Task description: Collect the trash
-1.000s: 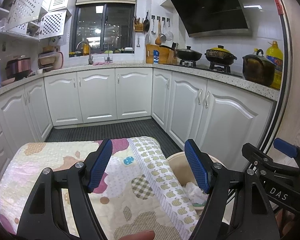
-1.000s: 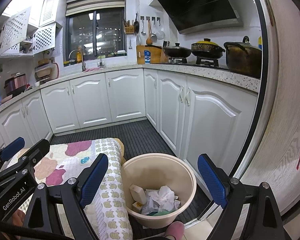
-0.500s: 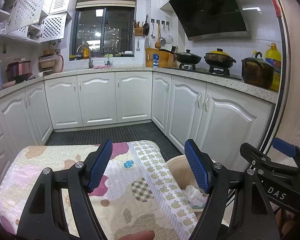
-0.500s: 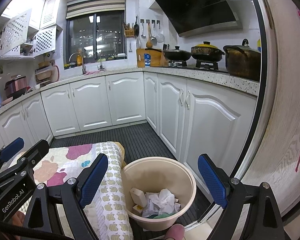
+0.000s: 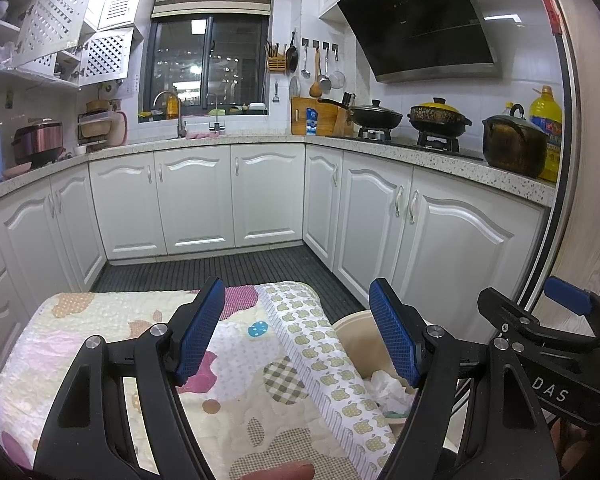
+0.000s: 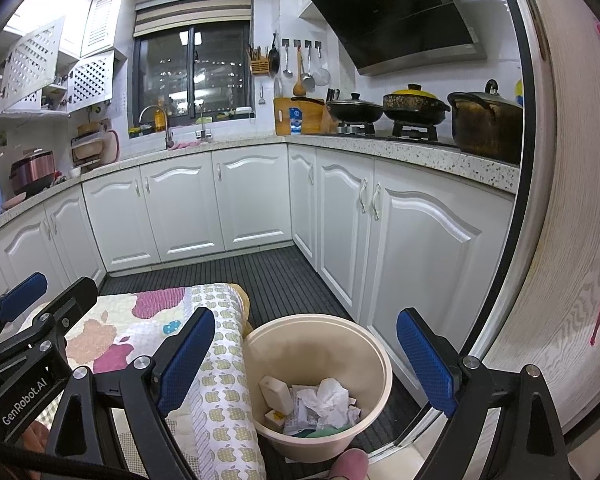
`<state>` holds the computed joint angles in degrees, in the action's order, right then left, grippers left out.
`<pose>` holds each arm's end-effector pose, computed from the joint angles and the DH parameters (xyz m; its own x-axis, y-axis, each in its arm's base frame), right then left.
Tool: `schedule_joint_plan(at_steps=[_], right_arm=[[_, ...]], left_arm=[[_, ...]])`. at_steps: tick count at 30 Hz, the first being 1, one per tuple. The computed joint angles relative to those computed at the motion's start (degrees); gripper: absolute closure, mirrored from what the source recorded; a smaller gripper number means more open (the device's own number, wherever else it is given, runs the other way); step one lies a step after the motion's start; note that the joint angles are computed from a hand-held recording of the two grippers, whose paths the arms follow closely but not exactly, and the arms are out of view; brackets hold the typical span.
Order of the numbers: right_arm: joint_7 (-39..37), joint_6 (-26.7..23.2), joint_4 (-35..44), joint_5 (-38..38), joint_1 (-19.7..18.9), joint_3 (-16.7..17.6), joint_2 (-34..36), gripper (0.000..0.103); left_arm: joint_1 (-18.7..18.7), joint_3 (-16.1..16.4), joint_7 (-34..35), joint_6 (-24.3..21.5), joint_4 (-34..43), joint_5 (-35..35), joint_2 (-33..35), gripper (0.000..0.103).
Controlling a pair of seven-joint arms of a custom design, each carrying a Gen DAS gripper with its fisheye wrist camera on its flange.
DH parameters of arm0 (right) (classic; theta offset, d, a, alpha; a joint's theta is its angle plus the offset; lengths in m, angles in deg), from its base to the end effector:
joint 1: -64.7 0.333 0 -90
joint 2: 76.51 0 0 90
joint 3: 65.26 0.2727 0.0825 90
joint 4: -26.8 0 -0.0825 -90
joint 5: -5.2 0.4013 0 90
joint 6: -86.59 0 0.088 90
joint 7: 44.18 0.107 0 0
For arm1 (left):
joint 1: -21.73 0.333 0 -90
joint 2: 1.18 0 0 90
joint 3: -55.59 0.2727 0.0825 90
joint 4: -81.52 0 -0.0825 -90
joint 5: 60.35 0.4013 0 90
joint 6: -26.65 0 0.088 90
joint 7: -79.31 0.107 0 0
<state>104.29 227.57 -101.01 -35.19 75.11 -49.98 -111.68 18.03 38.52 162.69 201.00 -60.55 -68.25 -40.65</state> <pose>0.4032 0.2248 0.6502 -0.1753 -0.9845 -0.0043 -0.4516 0.0843 -0.8882 0.4034 -0.1704 0.6255 -0.2239 -0.9730 0.0553 -0.3335 0.0232 -0.9424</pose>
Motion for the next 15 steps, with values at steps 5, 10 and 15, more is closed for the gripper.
schedule_joint_plan(at_steps=[5,10,15], right_arm=[[-0.03,-0.02,-0.02,0.07,-0.05,0.01,-0.02,0.012],[-0.21,-0.08,0.04,0.18,-0.02,-0.06,0.11,0.012],[-0.43,-0.26,-0.07,0.48,0.20,-0.14,0.37,0.012]], left_arm=[[-0.31,0.43,-0.25,-0.97,0.43,-0.27,0.20,0.029],[-0.81,1.09,-0.15,-1.74,1.15,-0.48,0.91,0.029],[-0.66,0.71,0.03,-1.55,1.07,-0.02,0.97,0.029]])
